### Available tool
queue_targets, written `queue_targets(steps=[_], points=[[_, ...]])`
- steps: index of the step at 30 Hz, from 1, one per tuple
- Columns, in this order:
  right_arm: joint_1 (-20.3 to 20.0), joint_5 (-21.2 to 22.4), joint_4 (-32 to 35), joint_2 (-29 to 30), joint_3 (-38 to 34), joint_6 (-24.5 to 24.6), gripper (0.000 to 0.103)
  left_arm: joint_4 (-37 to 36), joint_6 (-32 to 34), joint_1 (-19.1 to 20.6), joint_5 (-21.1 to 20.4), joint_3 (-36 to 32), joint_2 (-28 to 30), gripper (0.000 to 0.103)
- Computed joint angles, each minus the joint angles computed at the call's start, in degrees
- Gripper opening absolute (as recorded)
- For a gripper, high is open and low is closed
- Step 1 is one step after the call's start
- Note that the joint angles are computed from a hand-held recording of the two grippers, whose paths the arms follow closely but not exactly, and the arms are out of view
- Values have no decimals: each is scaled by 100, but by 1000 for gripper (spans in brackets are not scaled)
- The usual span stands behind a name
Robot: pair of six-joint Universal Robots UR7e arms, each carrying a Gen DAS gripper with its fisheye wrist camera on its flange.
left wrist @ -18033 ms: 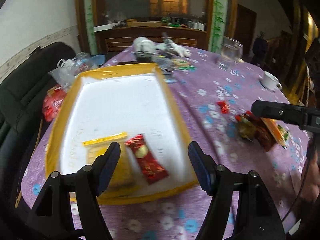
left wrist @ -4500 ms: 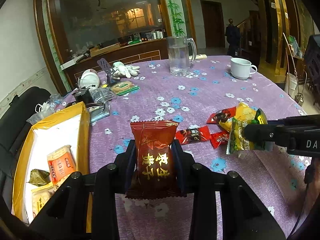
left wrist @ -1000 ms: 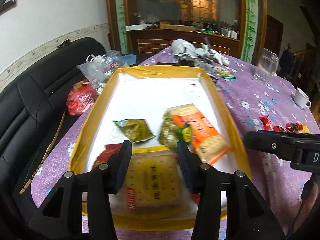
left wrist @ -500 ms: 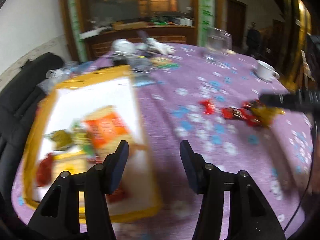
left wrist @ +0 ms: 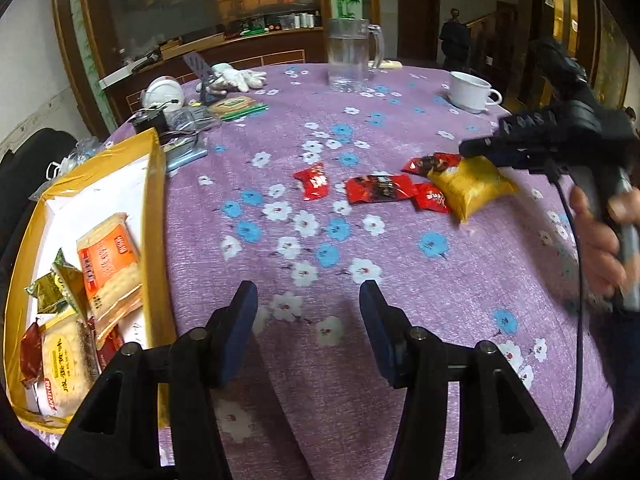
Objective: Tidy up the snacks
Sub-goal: 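Move both tools back to the remaining snacks on the tablecloth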
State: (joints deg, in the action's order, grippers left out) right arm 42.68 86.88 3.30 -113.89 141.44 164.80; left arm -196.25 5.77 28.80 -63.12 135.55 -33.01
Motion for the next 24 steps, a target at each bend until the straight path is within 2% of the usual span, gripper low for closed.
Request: queue_targets(steps=[1, 2, 4, 5, 6, 8, 11, 13, 17, 20, 24], points=[[320, 141, 4, 278, -53, -118, 36, 12, -17, 24, 12, 0, -25, 51], [486, 43, 205, 569, -131, -308, 36, 38, -23, 62, 25, -11, -62, 51], [488, -653, 982, 1401, -420, -882, 35, 71, -40, 106, 73, -23, -125, 51], [603, -787, 1150, 1697, -505, -1024, 33, 77, -42, 124, 81, -19, -159, 51], [761, -682, 1078, 1754, -516, -1011, 34, 94, -52, 140, 78, -20, -195, 51], [1143, -100, 728, 1589, -446, -795, 36, 136, -57, 192, 41, -39, -238, 51], [1145, 211, 453, 1215, -293, -613, 36, 395, -101, 299, -172, -86, -362, 51], [912, -7, 502, 1044, -250, -565, 36, 531, -56, 377, -297, -99, -445, 51], [889, -95, 533, 923, -226, -635, 36, 670, 462, 459, -695, -51, -574, 54], [906, -168, 532, 960, -264, -617, 36, 915, 1351, 399, -1105, 31, -625, 54], [730, -314, 617, 823, -204, -653, 36, 1231, 2576, 95, -928, 198, -694, 55]])
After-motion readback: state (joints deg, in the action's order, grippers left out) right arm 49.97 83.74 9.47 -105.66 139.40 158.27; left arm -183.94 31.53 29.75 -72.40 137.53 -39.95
